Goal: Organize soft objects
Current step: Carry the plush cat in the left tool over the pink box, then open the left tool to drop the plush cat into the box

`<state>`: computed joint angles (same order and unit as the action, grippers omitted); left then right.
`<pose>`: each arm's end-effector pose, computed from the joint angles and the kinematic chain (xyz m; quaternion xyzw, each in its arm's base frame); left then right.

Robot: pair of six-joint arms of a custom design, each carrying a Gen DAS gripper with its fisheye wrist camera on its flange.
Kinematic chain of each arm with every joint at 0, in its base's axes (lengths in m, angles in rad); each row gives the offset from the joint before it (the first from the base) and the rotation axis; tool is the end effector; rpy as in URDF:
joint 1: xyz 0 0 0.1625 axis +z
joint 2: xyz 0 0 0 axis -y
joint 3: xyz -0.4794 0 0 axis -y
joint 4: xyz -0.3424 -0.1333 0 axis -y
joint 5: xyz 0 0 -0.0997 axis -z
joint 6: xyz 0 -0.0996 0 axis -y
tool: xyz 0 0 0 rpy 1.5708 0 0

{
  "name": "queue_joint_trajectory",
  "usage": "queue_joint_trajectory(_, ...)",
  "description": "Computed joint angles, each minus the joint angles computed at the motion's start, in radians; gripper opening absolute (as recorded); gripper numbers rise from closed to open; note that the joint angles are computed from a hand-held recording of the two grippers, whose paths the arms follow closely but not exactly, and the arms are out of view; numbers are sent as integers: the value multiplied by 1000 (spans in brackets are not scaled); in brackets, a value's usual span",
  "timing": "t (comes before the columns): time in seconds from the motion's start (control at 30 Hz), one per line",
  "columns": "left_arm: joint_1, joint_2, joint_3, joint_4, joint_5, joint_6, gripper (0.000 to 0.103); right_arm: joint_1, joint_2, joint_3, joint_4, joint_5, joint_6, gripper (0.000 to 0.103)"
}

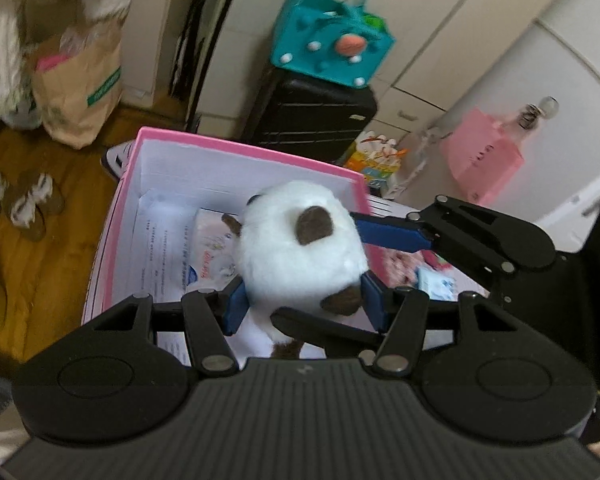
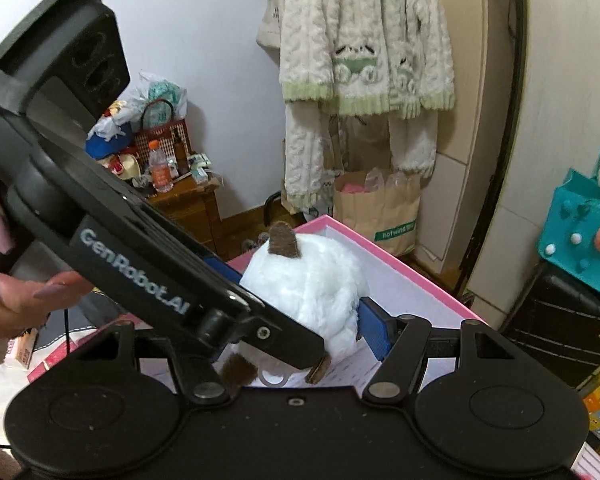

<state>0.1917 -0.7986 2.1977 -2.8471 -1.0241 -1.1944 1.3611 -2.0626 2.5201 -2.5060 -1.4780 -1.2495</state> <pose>-0.4374 -0.2734 0.0719 0.1051 0.9554 -0.2421 0.1322 0.0947 -0.2399 0.3916 0.4917 -0.8369 0.2062 0.1239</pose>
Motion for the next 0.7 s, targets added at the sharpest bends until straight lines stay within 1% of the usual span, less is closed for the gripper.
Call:
queue_joint_trajectory(0.1, 46, 19, 6, -26, -2, -1, 56, 36, 115, 11, -112, -30, 16, 70)
queue_joint_trajectory(0.2, 76, 29, 8, -27, -1, 2, 56, 69, 203, 16, -196, -67, 18, 70)
queue_joint_trajectory(0.3, 97, 39, 6, -25, -12, 11, 55, 76, 258, 12, -223, -100, -11, 69)
queue_joint_trajectory(0.37, 104, 48, 0, -23, -17, 20, 55, 78, 274, 11, -230, -117, -27, 69)
queue_joint_trajectory(0.47, 106, 61, -14, -7, -3, 25, 55, 83, 289, 17, -261, -138, -63, 69)
queue_joint_trajectory(0.57, 103, 70, -14, -13, 15, 23, 57, 79, 294, 27, -295, -143, -85, 69)
queue_joint_trajectory(0.7, 71, 69, -8, 10, 52, 24, 59, 70, 280, 48, -342, -144, -98, 71)
